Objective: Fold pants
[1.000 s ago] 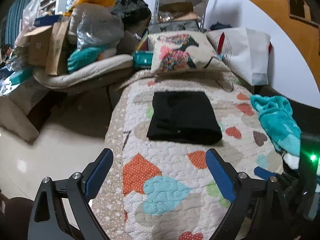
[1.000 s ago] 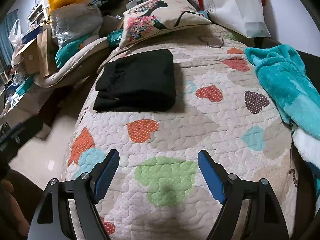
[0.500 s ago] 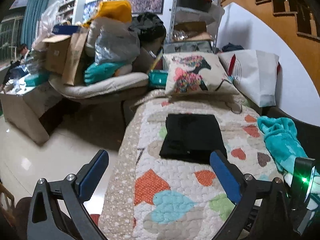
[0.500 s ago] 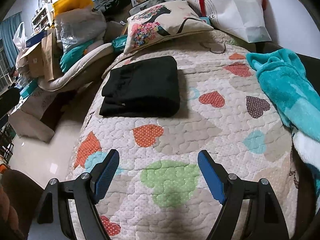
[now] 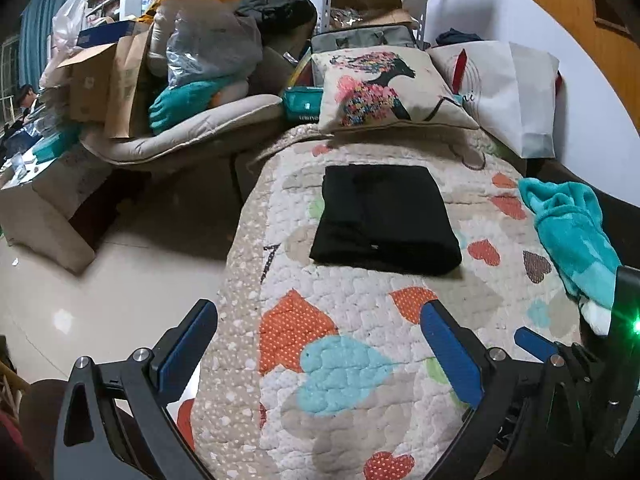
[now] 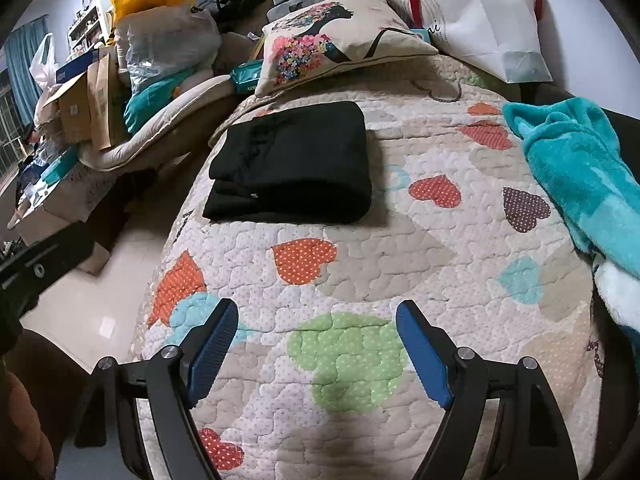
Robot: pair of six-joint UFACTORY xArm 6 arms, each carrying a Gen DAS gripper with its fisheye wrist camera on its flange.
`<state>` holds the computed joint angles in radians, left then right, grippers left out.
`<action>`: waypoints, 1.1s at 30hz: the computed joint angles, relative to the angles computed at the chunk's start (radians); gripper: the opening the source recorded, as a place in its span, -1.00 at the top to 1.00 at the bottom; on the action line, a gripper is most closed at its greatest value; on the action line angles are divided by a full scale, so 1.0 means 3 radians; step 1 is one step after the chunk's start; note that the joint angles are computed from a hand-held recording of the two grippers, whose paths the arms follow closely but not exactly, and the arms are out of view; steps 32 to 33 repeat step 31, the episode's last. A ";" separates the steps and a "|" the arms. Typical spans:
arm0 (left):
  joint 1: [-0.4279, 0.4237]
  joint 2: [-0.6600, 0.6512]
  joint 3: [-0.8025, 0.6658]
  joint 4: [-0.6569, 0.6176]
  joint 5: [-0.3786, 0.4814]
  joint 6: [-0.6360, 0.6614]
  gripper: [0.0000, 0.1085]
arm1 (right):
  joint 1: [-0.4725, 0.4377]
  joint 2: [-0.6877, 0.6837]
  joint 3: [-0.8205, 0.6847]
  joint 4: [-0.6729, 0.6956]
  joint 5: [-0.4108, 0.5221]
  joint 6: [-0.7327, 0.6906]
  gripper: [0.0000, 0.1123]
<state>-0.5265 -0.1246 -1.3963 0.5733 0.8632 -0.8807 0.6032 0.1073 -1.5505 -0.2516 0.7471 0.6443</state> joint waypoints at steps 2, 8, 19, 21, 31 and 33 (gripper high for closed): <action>-0.0002 0.0013 -0.0002 -0.0046 -0.0003 0.0048 -0.87 | 0.0002 0.0005 -0.0002 0.0004 0.0004 -0.0004 -0.53; -0.0008 0.0057 -0.0017 -0.0160 0.0005 0.0148 -0.87 | 0.0005 0.0021 -0.0010 0.0031 0.0017 -0.0019 -0.54; 0.0021 0.0112 -0.0028 -0.0336 0.0018 0.0246 -0.87 | 0.0013 0.0054 -0.0030 0.0081 0.0062 -0.0045 -0.56; 0.0029 0.0121 -0.0022 -0.0373 0.0011 0.0262 -0.87 | 0.0014 0.0060 -0.0034 0.0083 0.0070 -0.0043 -0.56; 0.0068 0.0224 -0.0037 -0.0588 0.0002 0.0370 -0.87 | -0.0002 0.0094 -0.0055 0.0121 0.0133 -0.0059 -0.57; 0.0068 0.0224 -0.0037 -0.0588 0.0002 0.0370 -0.87 | -0.0002 0.0094 -0.0055 0.0121 0.0133 -0.0059 -0.57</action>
